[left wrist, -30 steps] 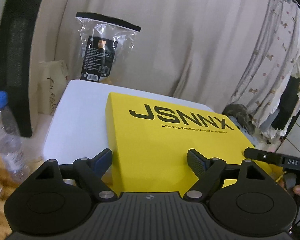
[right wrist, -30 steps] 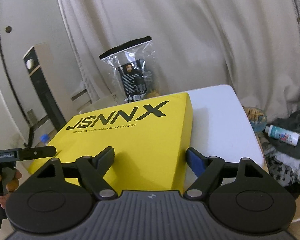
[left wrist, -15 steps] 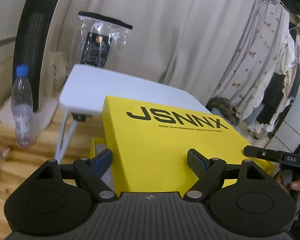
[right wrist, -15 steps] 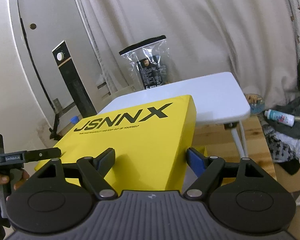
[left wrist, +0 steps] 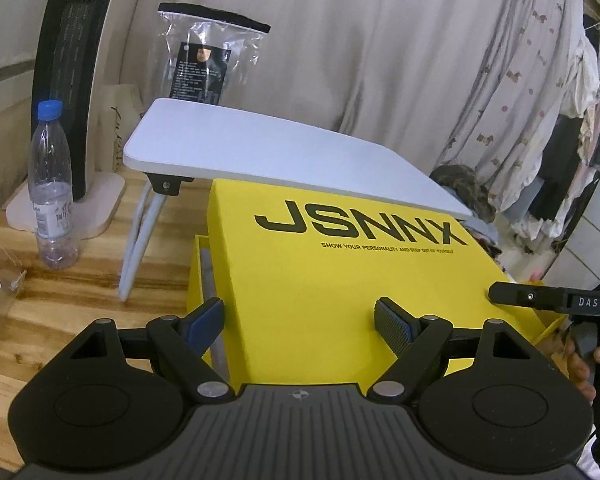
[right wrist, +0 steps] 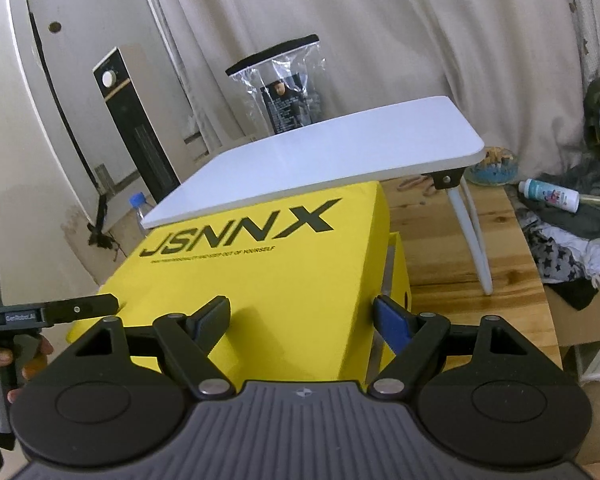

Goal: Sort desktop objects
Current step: 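Lift the yellow lid off the white tray table with both tools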

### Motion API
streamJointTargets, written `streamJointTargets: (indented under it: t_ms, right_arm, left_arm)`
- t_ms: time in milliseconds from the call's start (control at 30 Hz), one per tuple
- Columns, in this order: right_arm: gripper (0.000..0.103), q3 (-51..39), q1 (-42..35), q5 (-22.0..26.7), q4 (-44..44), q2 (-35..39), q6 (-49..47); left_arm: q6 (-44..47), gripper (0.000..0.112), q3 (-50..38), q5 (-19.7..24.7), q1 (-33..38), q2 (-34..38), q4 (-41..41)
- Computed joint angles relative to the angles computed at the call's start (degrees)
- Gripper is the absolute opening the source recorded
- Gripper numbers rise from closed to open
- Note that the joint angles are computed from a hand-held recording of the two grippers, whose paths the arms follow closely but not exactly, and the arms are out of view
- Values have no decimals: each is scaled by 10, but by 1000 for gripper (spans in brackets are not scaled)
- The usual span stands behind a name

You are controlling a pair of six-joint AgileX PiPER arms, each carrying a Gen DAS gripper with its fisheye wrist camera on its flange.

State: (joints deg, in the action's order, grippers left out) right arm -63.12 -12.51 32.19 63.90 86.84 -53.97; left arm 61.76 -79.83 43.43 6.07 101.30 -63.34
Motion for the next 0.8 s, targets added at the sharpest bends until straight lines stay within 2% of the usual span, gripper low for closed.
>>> streamJointTargets:
  t_ms: [167,500,800]
  right_arm:
    - [82,-32,8,-9,-8,41,14]
    - [82,-117,11,6,-38,133,60]
    - [85,-130,15,1,-45,161,74]
  left_arm:
    - [-39,83,-43,-5,-11,33,33]
    - [-123,83,-127,-5,-30,96,100]
    - [-116,83,-121,-12,-36,110,111]
